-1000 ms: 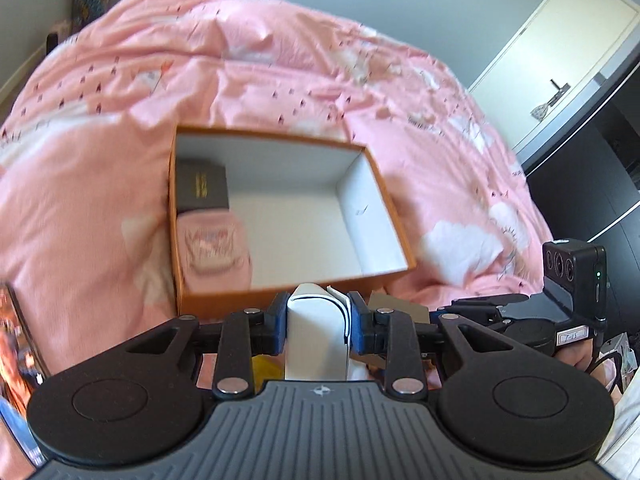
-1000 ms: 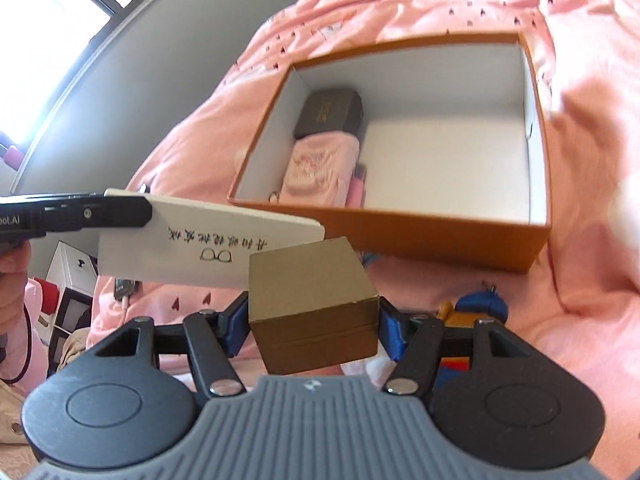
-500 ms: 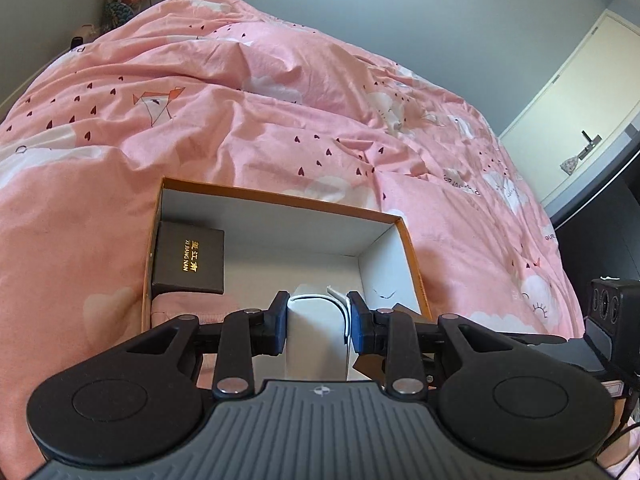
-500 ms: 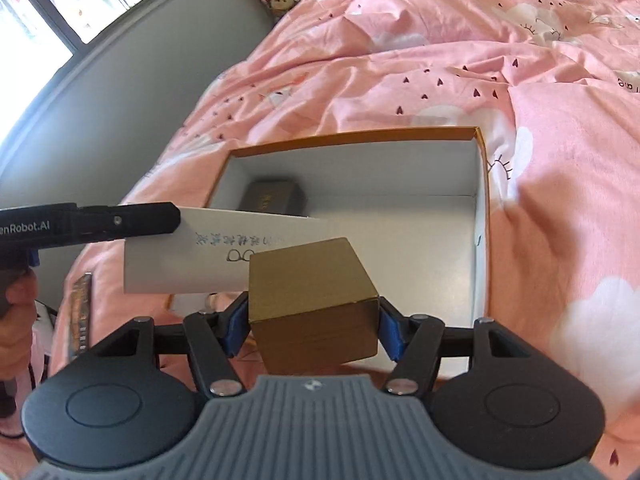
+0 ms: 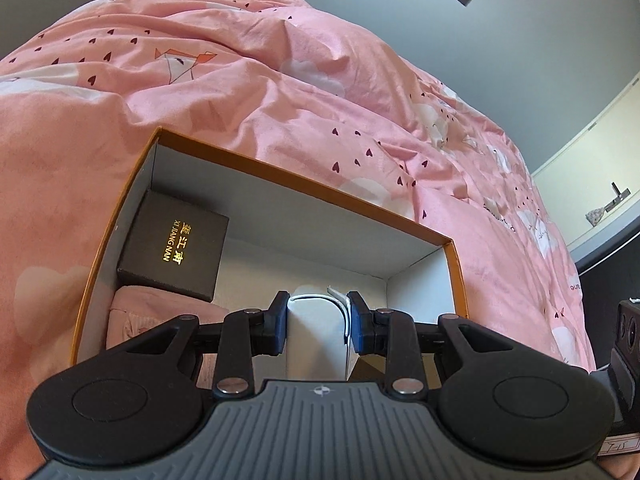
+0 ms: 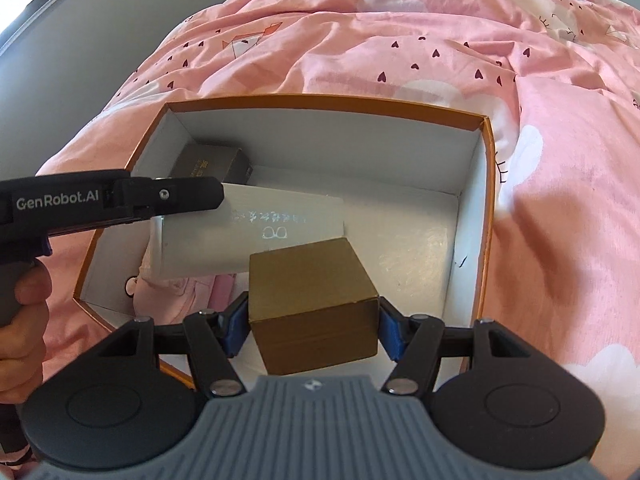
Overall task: Organize objects
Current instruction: 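Carry the white box and brown cube box into the shoebox with both grippers, then lower the white box into the shoebox and open the left gripper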
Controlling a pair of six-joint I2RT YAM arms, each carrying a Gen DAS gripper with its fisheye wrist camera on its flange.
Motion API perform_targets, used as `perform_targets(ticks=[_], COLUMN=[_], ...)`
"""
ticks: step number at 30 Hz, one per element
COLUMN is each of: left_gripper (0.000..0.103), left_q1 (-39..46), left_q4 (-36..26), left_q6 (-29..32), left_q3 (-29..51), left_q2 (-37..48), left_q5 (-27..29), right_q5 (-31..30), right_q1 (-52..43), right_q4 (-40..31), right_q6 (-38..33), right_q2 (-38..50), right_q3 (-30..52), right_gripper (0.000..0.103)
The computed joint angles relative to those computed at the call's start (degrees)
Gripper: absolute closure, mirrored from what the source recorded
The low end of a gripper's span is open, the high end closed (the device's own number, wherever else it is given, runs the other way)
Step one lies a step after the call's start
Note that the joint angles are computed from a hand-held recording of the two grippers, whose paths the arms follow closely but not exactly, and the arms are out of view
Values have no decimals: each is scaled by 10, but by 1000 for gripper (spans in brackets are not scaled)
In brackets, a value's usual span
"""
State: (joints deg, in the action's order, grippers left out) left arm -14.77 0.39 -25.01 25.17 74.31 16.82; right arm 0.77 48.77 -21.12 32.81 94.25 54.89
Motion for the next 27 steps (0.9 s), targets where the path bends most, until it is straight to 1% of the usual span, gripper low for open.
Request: perform_targets(ticks=[2, 3, 7, 10, 12, 15, 18, 21, 24, 27], left_gripper=[69, 69, 69, 69, 69, 69, 69, 69, 68, 66], left_q1=[-4, -7, -11, 6, 34, 73, 76, 65, 44, 16], left_q4=[7, -1, -70, -105, -120, -117, -86, -56, -42, -55], left_q6=[-20, -31, -39, -48, -48, -55, -69, -82, -86, -68], left_q3=[-9, -7, 12, 24, 31, 33, 33, 51, 76, 97], left_q2=[-6, -8, -16, 0, 23, 76, 117, 172, 219, 241], left_q5=[-9, -16, -11, 23, 69, 144, 174, 197, 197, 167], right_q5=[6, 9, 22, 22, 29, 34, 53, 78, 97, 114], right_q1=[2, 3, 12, 13, 13, 9, 12, 17, 17, 19], right_q4=[-7, -11, -29, -38, -42, -43, -47, -56, -67, -78], right_q6=[-12, -18, -48, -60, -64, -65, -71, -87, -114, -145], right_q2=[10, 16, 40, 56, 64, 69, 63, 52, 52, 61], right_q3=[10, 15, 37, 50, 55, 56, 52, 50, 54, 60], right_gripper=[38, 38, 38, 38, 38, 38, 38, 38, 38, 38])
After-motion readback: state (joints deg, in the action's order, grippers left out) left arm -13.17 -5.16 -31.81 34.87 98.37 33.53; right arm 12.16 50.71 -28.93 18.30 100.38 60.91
